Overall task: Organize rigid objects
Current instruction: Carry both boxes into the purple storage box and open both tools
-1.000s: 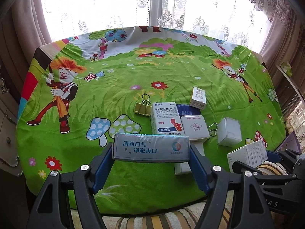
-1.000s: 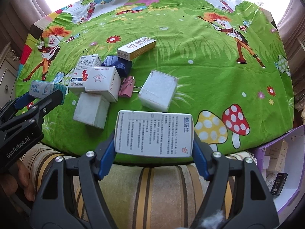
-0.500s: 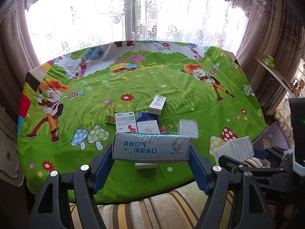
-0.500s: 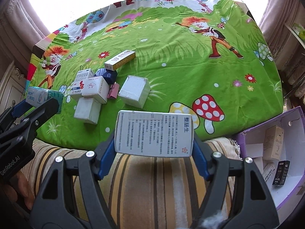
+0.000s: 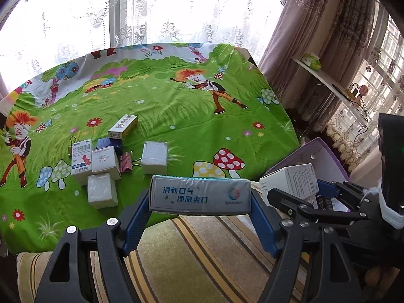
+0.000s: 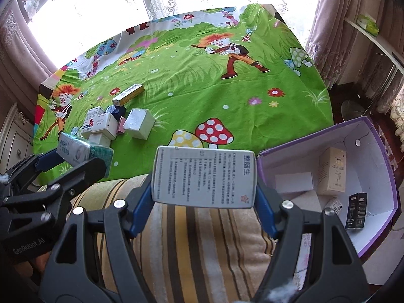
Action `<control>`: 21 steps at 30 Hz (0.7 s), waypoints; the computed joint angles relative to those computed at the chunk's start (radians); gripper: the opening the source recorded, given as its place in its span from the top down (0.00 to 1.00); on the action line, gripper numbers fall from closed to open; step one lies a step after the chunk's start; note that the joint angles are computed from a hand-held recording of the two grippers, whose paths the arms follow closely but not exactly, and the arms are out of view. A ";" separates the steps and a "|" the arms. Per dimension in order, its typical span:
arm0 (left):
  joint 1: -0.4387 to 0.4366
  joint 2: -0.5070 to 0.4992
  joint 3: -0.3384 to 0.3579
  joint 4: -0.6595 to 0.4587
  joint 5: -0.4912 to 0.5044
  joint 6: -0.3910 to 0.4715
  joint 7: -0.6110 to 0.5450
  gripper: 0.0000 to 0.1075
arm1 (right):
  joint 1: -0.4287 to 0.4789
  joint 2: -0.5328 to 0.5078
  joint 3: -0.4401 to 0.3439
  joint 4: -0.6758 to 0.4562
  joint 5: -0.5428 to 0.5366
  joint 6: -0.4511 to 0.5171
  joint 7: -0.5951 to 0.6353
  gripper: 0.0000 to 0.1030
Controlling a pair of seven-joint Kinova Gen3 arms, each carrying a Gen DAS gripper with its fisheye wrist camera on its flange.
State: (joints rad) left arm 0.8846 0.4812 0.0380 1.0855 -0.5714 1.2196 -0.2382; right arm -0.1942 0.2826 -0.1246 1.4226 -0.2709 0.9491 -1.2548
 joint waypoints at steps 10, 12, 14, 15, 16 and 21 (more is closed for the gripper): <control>0.012 0.111 0.006 -0.184 0.074 -0.008 -0.146 0.30 | 0.117 -0.040 0.053 0.040 -0.042 -0.021 0.048 0.28; 0.013 0.130 0.003 -0.218 0.097 -0.014 -0.179 0.30 | 0.137 -0.038 0.066 0.036 -0.035 -0.025 0.038 0.28; 0.016 0.152 0.000 -0.255 0.119 -0.015 -0.211 0.30 | 0.157 -0.034 0.079 0.029 -0.027 -0.028 0.024 0.28; 0.018 0.163 -0.003 -0.273 0.129 -0.015 -0.228 0.30 | 0.167 -0.031 0.084 0.024 -0.024 -0.028 0.016 0.28; 0.019 0.172 -0.004 -0.289 0.139 -0.019 -0.245 0.30 | 0.176 -0.027 0.088 0.018 -0.020 -0.027 0.009 0.28; 0.028 0.225 -0.013 -0.381 0.184 -0.019 -0.338 0.30 | 0.210 -0.021 0.104 0.007 0.006 -0.044 -0.029 0.28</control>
State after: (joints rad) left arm 0.9125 0.7059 0.0251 0.7043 -0.3874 1.2005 -0.5767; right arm 0.0156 0.2615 -0.0209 1.4299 -0.2646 0.9055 -1.2839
